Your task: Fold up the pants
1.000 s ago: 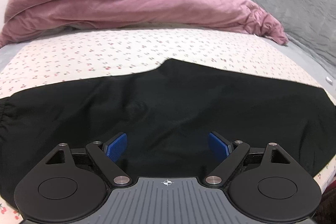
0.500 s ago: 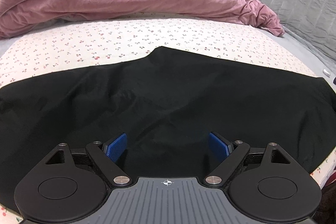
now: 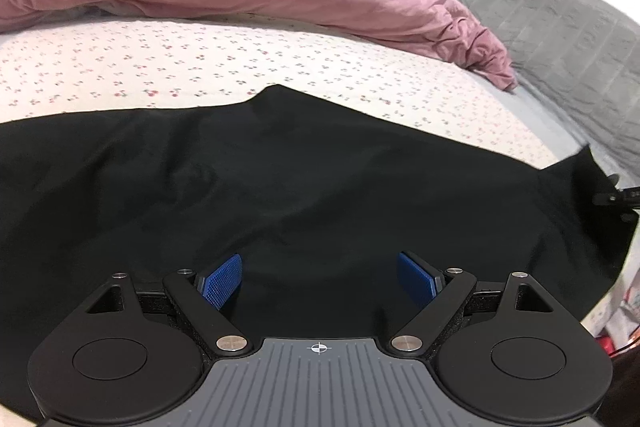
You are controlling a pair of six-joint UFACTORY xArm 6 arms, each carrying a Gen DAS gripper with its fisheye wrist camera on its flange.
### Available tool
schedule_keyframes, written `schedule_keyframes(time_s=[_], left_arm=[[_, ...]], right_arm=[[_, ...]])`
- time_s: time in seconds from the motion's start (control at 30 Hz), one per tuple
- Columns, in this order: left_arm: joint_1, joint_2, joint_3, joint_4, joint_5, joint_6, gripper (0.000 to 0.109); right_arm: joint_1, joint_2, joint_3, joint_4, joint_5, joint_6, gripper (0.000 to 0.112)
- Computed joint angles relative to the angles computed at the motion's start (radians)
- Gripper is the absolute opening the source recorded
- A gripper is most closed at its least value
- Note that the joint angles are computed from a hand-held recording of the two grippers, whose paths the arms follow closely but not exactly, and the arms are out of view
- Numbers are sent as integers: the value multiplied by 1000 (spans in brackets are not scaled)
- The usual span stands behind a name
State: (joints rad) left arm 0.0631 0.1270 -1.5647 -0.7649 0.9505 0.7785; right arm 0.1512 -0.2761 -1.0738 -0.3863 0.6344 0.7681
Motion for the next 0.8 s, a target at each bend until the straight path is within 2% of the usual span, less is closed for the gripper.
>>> schedule_keyframes(time_s=[0.37,0.63,0.73,0.8], left_arm=[[5,86,-87,-154,114,-48,83],[16,173,-166,-314,187,-116,80],[15,213,-200,-357,215,-161,80],[12,242,-228,-361,237,-199,80]], right_arm=[[190,287,-278,227,-77,-276,6],[278,524,-519,404,-47,-464,7],[287,564,-568,509,-24,-557,21],[291,563,-573,602,-22,-645,40]])
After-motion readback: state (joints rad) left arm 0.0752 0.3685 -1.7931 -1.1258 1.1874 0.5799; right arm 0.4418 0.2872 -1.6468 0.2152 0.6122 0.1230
